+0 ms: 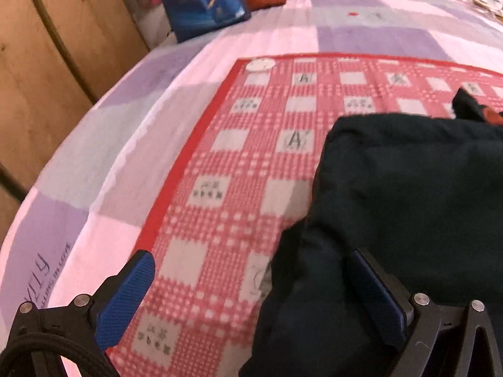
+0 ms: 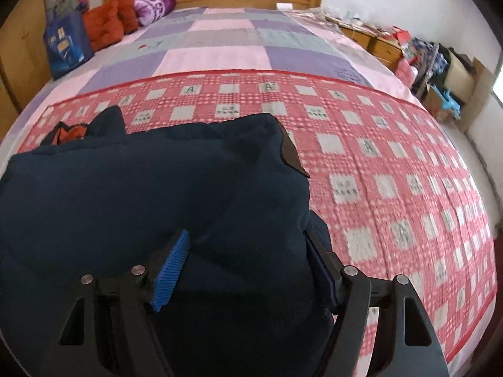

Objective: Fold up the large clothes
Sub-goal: 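Release the jacket and pull both grippers back from the bed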

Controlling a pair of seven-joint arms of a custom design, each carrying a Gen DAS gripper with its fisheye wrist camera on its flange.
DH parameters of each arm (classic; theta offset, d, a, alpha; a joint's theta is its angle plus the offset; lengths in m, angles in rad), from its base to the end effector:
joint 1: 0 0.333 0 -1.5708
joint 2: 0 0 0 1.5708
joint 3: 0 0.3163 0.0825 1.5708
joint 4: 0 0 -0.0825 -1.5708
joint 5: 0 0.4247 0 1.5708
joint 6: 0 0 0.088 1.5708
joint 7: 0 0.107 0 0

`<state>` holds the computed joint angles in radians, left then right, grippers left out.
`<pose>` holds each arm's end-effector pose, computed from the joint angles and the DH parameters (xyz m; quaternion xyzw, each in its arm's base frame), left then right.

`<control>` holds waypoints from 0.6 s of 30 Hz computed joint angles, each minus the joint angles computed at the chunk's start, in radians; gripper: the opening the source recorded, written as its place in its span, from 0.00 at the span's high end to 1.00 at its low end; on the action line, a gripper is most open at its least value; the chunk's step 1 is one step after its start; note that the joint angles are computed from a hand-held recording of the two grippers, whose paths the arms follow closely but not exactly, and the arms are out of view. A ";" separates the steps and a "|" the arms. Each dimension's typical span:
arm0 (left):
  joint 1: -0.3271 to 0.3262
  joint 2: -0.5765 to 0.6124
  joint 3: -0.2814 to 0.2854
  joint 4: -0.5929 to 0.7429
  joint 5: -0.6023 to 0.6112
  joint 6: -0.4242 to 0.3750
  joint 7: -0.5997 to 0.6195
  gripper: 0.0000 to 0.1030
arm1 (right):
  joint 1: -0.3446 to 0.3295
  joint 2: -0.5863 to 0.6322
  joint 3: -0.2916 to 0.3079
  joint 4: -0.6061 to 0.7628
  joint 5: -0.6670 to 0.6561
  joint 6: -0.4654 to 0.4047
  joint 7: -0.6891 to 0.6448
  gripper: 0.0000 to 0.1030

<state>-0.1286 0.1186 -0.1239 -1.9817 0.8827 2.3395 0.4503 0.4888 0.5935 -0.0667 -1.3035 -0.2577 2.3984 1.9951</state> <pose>0.6244 -0.1467 0.4162 -0.7568 0.5510 -0.0765 0.3431 0.7275 0.3390 0.4407 -0.7333 0.6216 -0.2033 0.1859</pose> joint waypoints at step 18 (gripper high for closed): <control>-0.124 0.035 -0.070 0.055 -0.282 0.168 0.219 0.00 | 0.091 -0.135 0.057 -0.202 -0.132 0.142 -0.064 0.26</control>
<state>-0.2531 0.1540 -0.1942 -1.9262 0.6011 2.5072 0.6697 0.5794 0.4586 -0.0097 -1.5060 -0.3894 2.5409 1.9307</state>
